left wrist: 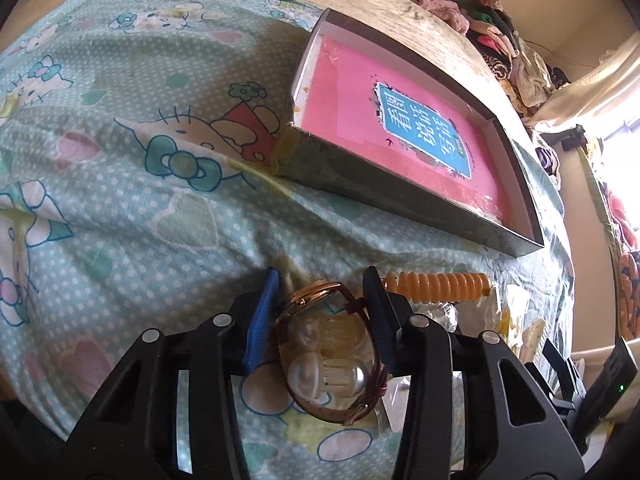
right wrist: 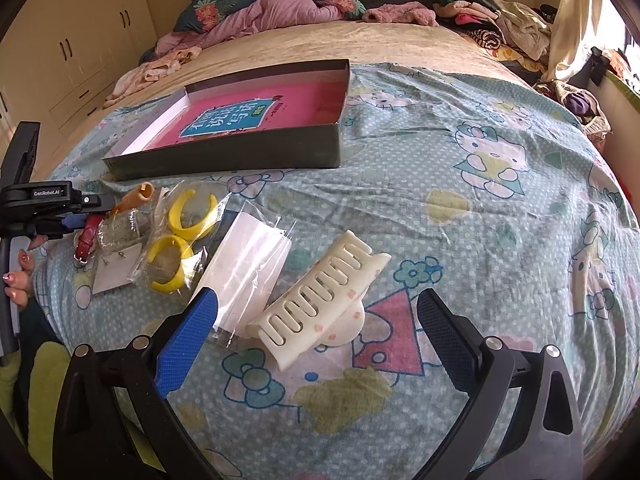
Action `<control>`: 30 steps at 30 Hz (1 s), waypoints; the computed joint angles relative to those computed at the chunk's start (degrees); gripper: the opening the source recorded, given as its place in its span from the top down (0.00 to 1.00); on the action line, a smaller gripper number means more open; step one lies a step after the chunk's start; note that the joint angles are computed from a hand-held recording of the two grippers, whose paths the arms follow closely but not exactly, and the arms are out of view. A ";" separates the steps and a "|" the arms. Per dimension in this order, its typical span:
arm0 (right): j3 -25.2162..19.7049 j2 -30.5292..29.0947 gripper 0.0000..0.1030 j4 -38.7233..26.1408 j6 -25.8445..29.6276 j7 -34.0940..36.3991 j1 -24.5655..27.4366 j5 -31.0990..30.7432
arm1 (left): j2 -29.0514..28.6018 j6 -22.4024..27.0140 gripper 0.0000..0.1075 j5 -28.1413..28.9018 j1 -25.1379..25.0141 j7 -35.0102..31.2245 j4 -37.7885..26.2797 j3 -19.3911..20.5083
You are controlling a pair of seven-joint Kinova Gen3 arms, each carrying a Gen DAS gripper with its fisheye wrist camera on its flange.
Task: Organize jewelry
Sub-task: 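Grasp the red-strap watch with the left tool while the right tool grasps the white claw clip, then carry the watch and claw clip into the pink tray and open both tools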
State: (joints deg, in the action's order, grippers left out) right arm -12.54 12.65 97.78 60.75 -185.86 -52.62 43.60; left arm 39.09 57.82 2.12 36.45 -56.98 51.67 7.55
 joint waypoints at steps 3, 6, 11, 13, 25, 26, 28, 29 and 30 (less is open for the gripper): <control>0.15 -0.20 0.04 0.97 -1.09 -0.10 0.37 0.65 | -0.86 -1.29 0.69 -0.25 0.03 -0.52 1.24 -0.02; 0.19 -0.38 0.05 1.90 -3.37 0.71 1.23 0.68 | -2.07 -2.75 0.69 -0.34 0.00 -0.81 2.81 0.07; 0.62 -1.08 0.16 4.06 -8.45 0.27 2.70 0.25 | -3.99 -4.87 0.70 -0.44 -0.08 -0.87 4.68 0.20; 0.74 -1.56 0.26 4.87 -9.47 -0.88 2.77 0.96 | -5.14 -5.94 0.73 -0.76 -0.10 -0.98 5.91 0.15; -1.26 -4.81 0.70 8.30 -11.73 -5.64 2.97 7.02 | -7.28 -6.45 0.95 -1.04 -0.59 -1.58 8.15 0.57; -1.46 -4.93 0.70 8.30 -11.27 -6.21 2.91 7.49 | -7.67 -6.63 0.93 -0.82 -0.83 -1.73 8.95 0.77; -1.90 -5.33 0.70 8.56 -11.00 -6.91 2.98 8.18 | -8.13 -6.47 0.85 -0.63 -1.07 -2.10 9.88 1.06; -2.09 -5.39 0.70 8.52 -10.75 -6.97 3.06 8.36 | -8.40 -6.23 0.81 -0.73 -0.91 -1.95 10.27 1.04; -2.24 -5.36 0.70 8.41 -10.35 -7.16 3.06 8.62 | -8.91 -6.68 0.77 -0.59 -1.07 -2.50 11.21 1.35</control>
